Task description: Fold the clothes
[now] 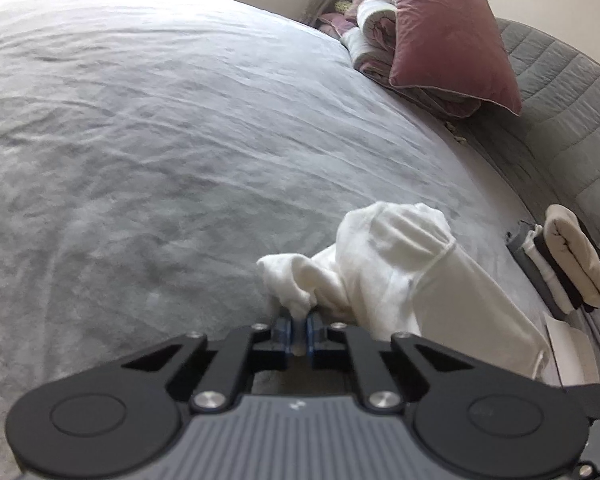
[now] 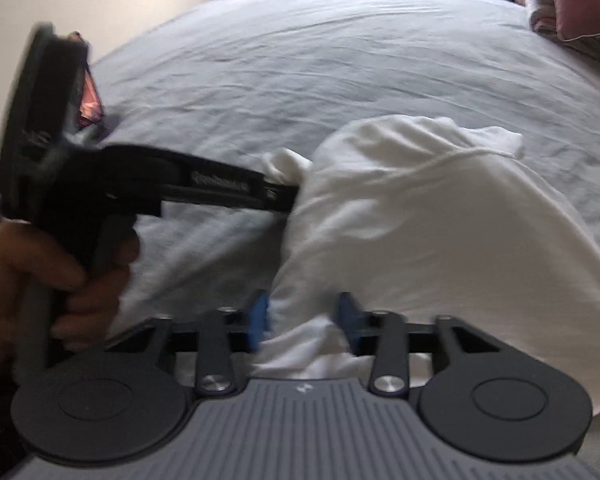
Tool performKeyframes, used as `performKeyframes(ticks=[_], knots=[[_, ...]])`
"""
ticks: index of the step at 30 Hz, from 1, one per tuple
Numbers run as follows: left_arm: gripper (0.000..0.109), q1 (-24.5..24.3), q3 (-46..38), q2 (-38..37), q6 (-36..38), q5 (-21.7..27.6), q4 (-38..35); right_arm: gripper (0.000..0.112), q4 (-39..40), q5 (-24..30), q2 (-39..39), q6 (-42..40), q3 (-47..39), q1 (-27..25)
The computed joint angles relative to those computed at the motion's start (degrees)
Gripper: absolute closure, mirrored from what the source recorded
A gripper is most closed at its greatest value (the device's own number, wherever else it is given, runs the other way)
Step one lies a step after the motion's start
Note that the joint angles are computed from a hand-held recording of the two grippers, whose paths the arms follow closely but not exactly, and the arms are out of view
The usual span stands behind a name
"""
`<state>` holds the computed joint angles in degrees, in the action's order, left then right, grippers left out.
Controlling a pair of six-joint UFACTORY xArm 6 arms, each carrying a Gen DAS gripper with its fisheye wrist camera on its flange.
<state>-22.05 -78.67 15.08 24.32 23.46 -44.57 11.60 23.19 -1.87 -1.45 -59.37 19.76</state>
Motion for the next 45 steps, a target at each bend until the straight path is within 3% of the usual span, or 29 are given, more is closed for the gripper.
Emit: performKeyframes(ticks=[3,8,10,17,19,20,24,27,30,34,39,42,45], knots=[[0.103,-0.3,1.5,-1.3,-1.1,-4.0,2.3,0.100,5.4,-0.5,-1.4,-3.4,0.6,-0.8],[0.103,1.5,1.0,-2.6,-1.1,-3.7,1.5,0.102,22.9,-2.0,-3.9,-13.8,1.2,-3.1],[0.103,1.6,0.9,-2.6,-3.2,-5.7,4.2,0.105,25.7,-2.2,-3.9,-14.0,0.8,-4.4],[0.102,0.2,-4.8,2.9,-8.9,-6.5,10.0,0.105,13.7,-4.3,-1.2,-1.4,0.4,-6.9],[0.102,-0.5,-5.5,3.9,-10.0,-6.8,11.9,0.101,16.1,-5.7,-1.8,-4.9,1.0,-6.0],[0.102,-0.6,-5.6,4.2,-10.3,-6.8,12.4,0.094,18.6,-6.4,-2.5,-8.2,1.5,-5.4],[0.101,-0.7,-5.6,4.9,-11.4,-6.6,13.0,0.094,26.7,-6.1,-5.3,-24.3,3.3,-2.2],[0.101,-0.3,-5.7,5.0,-11.2,-5.7,10.1,0.094,29.2,-3.2,-4.4,-31.4,2.2,-1.1],[0.099,0.1,-5.9,5.1,-10.7,-4.7,6.6,0.093,26.1,-1.5,-3.3,-32.4,1.7,0.0],[0.094,0.6,-6.1,5.1,-10.7,-3.5,3.7,0.076,18.1,-2.7,-2.3,-29.6,2.4,1.2],[0.073,1.4,-5.9,4.7,-11.1,-2.3,0.7,0.076,8.0,-3.3,-1.3,-23.7,2.9,0.4],[0.066,2.4,-6.6,4.9,-11.3,-0.2,-2.7,0.076,2.3,-4.4,-1.2,-20.8,3.8,-0.1],[0.063,3.4,-7.5,5.6,-10.3,2.1,-8.7,0.084,-1.8,-5.8,-1.2,-19.2,4.7,-0.4]])
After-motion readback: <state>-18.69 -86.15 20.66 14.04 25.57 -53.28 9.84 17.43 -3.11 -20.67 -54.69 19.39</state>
